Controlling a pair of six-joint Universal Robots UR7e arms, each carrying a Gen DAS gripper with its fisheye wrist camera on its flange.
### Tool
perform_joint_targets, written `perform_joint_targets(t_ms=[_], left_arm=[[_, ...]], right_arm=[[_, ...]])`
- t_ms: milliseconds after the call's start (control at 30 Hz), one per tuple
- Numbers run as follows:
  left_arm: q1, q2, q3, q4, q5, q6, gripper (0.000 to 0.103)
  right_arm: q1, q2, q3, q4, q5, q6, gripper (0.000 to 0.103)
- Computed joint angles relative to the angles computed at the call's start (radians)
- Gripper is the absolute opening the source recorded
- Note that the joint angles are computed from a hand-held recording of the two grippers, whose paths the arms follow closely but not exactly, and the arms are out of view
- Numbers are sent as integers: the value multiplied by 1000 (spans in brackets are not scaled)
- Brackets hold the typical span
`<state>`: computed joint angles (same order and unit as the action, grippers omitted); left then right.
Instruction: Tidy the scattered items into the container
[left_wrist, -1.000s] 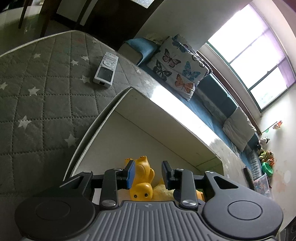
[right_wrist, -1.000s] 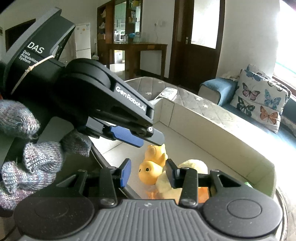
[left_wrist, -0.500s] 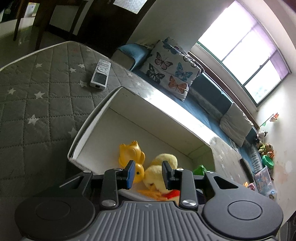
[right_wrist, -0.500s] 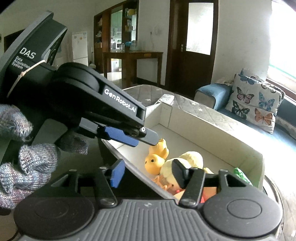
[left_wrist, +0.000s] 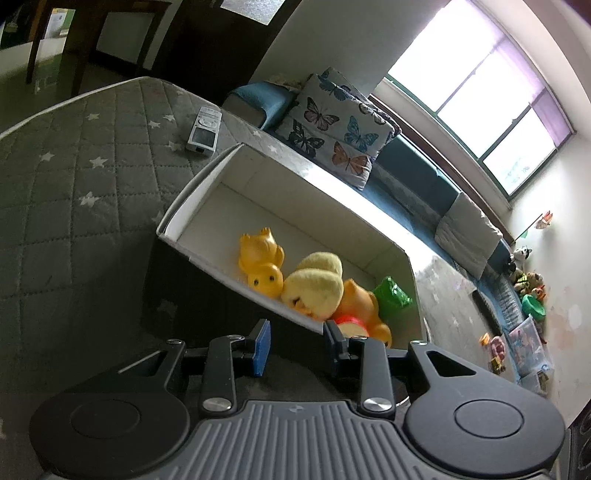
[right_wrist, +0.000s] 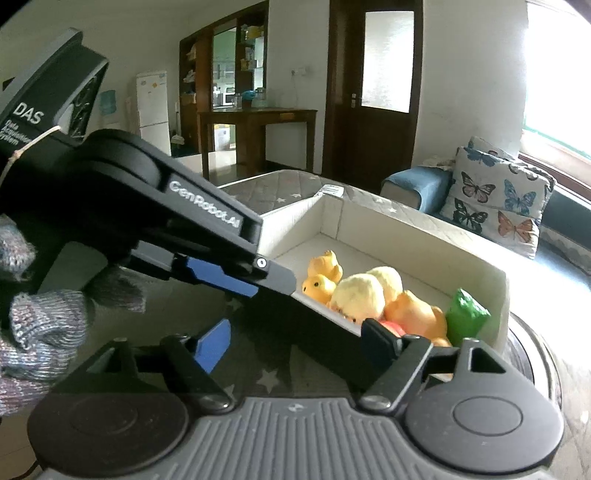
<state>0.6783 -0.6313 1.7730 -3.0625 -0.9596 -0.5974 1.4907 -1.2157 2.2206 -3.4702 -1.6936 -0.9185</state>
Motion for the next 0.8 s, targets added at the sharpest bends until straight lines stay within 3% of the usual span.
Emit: perform_joint_targets(t_ms=[267, 600, 800], left_arm=[[-36, -14, 58, 12, 46, -5, 33], [-74, -16, 98, 52, 110, -13, 33], [-88, -22, 120, 58, 135, -24, 33]], right_arm=[[-28, -19, 52, -61, 2, 62, 87], [-36, -16, 82, -138, -26, 127, 102], [-34, -15, 100, -173, -41, 151, 103]])
